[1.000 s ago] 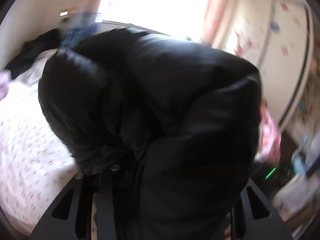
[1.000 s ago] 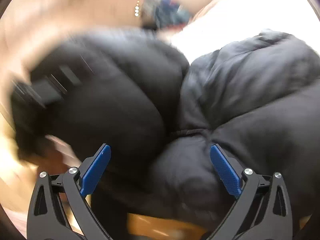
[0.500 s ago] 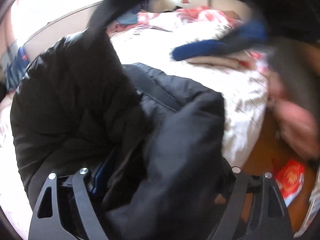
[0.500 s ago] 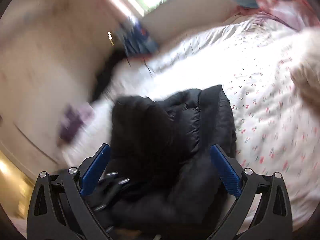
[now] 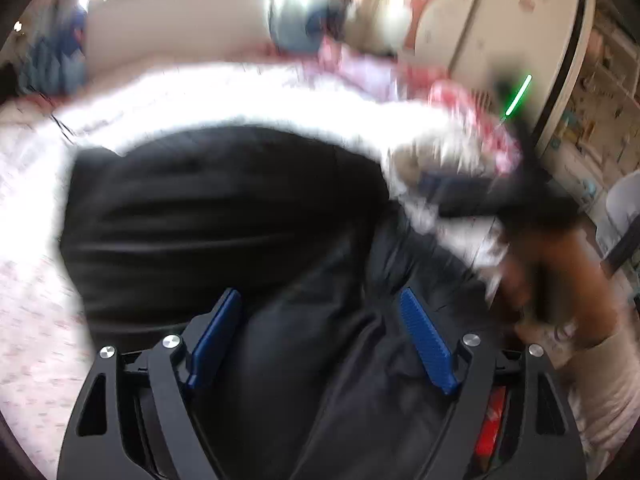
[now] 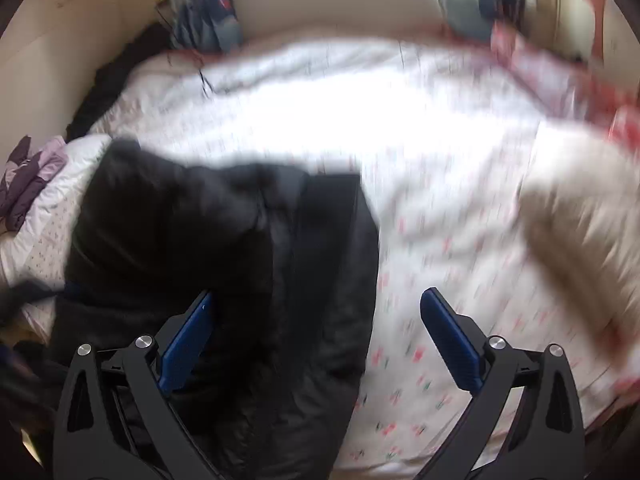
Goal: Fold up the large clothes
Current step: 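Grasp the jacket bundle with the left gripper and roll it over while the right gripper holds it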
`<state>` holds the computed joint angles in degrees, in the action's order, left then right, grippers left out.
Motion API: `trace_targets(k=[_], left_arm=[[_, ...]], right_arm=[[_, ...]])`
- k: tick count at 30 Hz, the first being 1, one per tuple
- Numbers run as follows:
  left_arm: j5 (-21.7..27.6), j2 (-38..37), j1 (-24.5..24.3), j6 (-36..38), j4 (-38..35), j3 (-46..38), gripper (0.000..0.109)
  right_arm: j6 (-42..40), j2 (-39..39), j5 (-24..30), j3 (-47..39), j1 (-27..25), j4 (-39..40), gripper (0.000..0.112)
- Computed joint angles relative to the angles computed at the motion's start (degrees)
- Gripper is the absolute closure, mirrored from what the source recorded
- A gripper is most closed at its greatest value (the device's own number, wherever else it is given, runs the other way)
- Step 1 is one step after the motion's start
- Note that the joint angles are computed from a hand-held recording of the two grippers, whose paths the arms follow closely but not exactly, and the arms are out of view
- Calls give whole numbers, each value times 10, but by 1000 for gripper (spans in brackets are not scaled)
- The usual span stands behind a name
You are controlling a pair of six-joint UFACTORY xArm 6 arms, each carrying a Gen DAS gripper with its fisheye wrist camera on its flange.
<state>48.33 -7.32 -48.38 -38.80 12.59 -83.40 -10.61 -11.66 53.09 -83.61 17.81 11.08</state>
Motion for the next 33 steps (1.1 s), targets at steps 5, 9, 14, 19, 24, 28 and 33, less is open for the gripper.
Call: trace_targets(k=[5, 9, 14, 19, 24, 28, 33], left_arm=[[-25, 11, -25, 6, 14, 21, 30], [-68, -46, 3, 35, -47, 68, 30], [-116, -238, 114, -52, -132, 262, 30], [-154, -209, 180, 75, -432, 318, 22], [-219, -173, 145, 109, -434, 302, 16], [-183, -211, 182, 86, -280, 270, 27], [-115, -291, 293, 113, -169, 281, 27]], right_arm=[[17, 112, 38, -93, 29, -128, 16], [44, 145, 36, -61, -17, -74, 16], [31, 120, 44, -22, -47, 4, 16], [54, 102, 39, 12, -47, 74, 16], [71, 48, -60, 117, -28, 189, 15], [45, 68, -157, 123, 37, 313, 15], [37, 219, -166, -51, 150, 337, 15]])
